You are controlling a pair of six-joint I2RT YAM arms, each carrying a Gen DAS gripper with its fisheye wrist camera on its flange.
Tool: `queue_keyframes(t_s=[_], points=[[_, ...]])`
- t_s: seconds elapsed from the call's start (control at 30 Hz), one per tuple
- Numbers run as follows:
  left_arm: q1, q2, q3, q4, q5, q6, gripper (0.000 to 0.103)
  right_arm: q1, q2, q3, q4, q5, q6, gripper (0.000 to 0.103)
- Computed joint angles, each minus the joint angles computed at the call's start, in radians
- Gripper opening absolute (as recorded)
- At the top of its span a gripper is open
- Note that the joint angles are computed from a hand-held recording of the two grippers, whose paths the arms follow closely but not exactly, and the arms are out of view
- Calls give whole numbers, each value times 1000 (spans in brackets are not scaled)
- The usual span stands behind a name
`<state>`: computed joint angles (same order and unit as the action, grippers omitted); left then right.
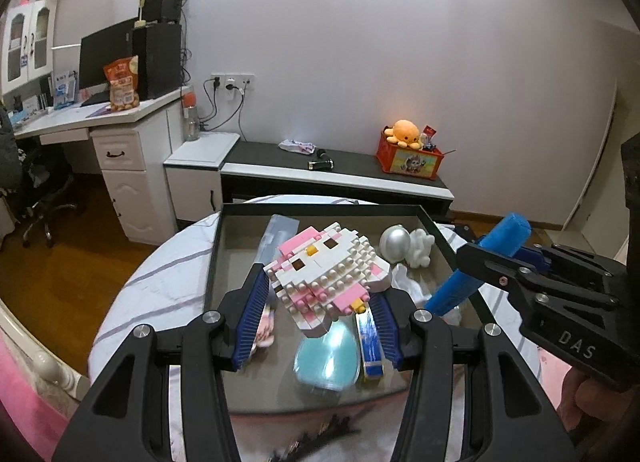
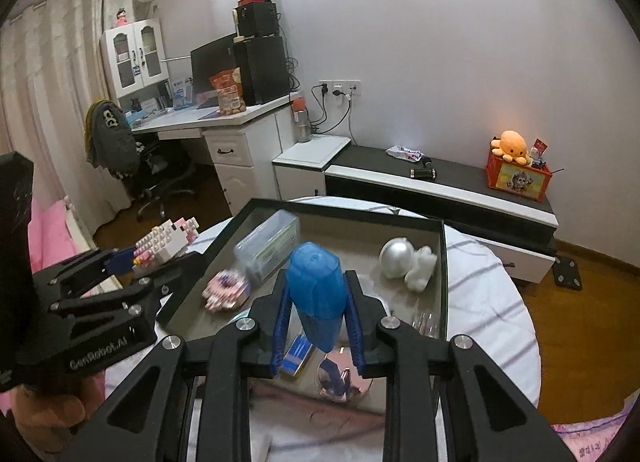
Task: Organize rigid objects
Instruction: 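Lower the block figure into the pink box with the left gripper while the right lowers the highlighter there, then withdraw both grippers and move toward the black hair clip and white charger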
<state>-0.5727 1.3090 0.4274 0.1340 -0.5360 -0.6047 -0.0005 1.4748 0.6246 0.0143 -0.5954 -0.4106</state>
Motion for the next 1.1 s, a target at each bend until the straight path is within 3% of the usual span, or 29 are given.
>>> queue_keyframes(t_s=[0.23,0.5,0.67,0.77,0.8,0.9,1.1], points=[[96,239,141,96,101,71,51,44,216,140,54,72,51,26],[162,434,262,107,189,81,53,53,377,255,44,127,73,26],[152,430,251,97,135,52,83,60,412,277,39,141,77,28],[156,374,204,107,107,30,99,41,411,275,32,124,80,46],[157,351,185,110,99,21,103,36,404,269,36,119,82,57],[147,276,131,100,72,-2,103,21,369,236,54,114,95,83],[66,148,67,-2,-34,-60,103,19,250,118,97,129,121,88]])
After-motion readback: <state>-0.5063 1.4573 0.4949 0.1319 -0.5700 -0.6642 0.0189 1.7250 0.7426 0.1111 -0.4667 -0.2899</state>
